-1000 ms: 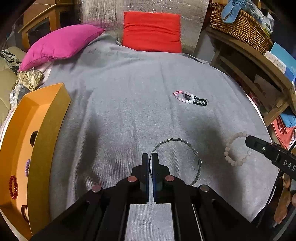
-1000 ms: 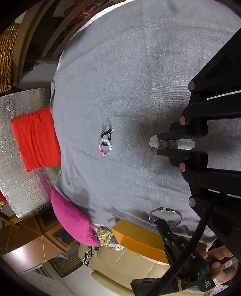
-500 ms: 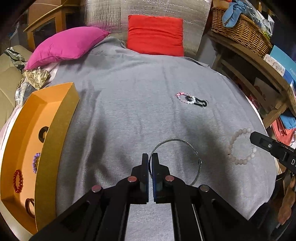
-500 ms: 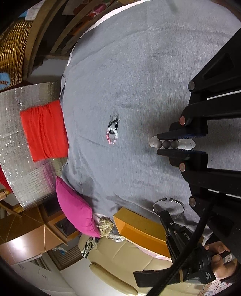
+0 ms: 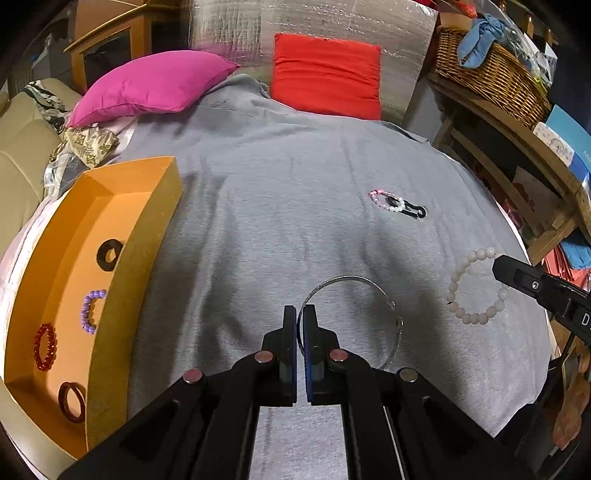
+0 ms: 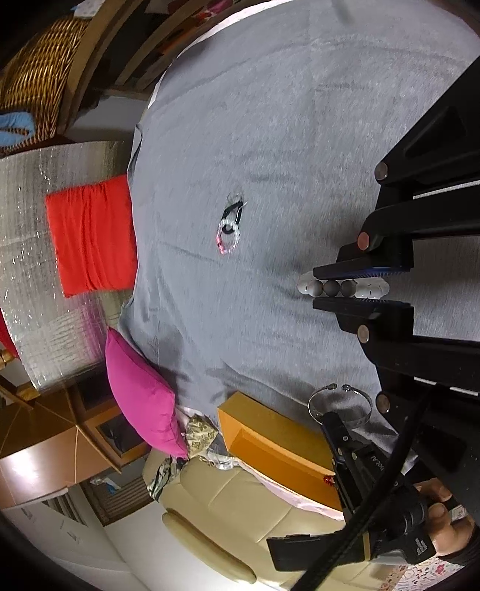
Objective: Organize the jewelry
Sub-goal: 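Carry the silver bangle and white bracelet with both tools over the orange box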
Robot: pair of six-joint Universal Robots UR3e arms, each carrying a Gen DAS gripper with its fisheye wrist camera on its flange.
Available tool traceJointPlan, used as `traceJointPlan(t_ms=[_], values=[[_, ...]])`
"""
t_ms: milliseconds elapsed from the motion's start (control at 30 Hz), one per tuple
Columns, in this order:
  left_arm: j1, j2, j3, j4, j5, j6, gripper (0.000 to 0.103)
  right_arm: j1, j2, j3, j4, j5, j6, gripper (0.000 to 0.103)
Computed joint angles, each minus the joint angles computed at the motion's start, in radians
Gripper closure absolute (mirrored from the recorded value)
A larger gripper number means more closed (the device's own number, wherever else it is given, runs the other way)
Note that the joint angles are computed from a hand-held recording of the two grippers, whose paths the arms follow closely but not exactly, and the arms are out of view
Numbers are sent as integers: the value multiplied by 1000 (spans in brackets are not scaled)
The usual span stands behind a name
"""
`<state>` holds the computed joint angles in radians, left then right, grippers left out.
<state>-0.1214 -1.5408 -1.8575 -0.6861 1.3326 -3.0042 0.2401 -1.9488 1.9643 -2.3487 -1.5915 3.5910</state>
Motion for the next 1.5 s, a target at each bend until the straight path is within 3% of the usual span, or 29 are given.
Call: traceJointPlan(t_ms=[1000, 1233, 1500], values=[[312, 165, -109, -60, -149, 79, 100, 232, 442, -452, 17, -78, 12, 93], [409, 170, -100, -77, -168, 103, 100, 262, 574, -642, 56, -75, -9, 93], [525, 139, -96, -63, -184, 106, 100, 296, 809, -980, 137, -46, -33, 93]])
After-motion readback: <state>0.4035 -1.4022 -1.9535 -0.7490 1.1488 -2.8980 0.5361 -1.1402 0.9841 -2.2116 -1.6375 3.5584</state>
